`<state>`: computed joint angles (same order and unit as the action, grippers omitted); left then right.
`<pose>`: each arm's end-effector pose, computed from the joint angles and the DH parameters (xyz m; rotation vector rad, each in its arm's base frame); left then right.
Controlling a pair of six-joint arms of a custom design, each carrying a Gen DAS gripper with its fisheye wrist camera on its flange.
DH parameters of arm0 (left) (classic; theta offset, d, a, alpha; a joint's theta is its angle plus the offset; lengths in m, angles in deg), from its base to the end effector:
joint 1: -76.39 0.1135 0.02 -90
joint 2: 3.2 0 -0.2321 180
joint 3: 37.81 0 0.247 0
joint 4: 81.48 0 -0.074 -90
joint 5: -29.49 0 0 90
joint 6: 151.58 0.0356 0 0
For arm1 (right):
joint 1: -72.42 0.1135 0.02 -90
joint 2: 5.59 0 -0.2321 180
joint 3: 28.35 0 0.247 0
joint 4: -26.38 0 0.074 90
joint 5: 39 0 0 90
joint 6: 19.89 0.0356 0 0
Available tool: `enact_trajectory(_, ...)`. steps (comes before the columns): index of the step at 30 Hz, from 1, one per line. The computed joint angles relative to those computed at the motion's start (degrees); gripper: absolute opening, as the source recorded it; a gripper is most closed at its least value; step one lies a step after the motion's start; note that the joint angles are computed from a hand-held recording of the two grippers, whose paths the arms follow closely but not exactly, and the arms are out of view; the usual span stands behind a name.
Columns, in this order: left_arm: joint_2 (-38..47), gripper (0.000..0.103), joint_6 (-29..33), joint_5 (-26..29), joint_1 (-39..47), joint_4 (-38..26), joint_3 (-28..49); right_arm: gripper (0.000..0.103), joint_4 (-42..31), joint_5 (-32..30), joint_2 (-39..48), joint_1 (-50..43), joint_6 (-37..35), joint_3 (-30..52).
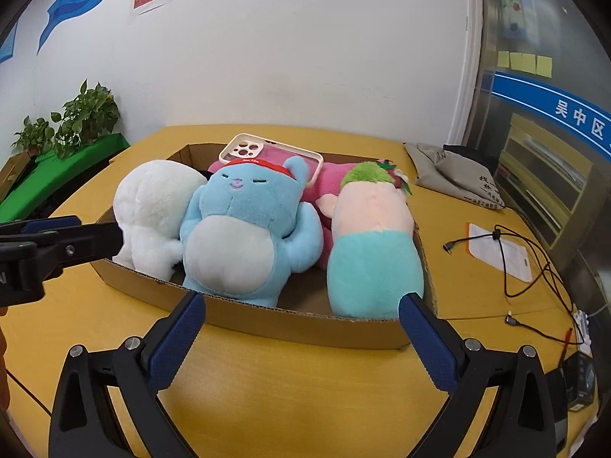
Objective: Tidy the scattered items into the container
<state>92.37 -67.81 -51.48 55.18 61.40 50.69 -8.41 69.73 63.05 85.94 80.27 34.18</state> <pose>0.3391 -0.1376 0.2380 0.3869 2.3371 -0.4189 0.2579 0.0502 0.2328 0.1029 2.2416 -0.1515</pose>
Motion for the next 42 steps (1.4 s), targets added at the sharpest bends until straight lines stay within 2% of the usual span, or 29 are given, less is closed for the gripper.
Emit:
enact_trajectory(13,-7.1,0.077,0.2,-2.31,-1.33,2.57,-8.99,0.103,-2.47,2.82,-6.07,3.7,2.52,-3.56)
enact_trajectory(42,-2.45,0.077,1.7,-5.58,-2.43,2.57,-7.33,0.103,-1.66,2.35,-4.51,2.58,2.99,-4.01)
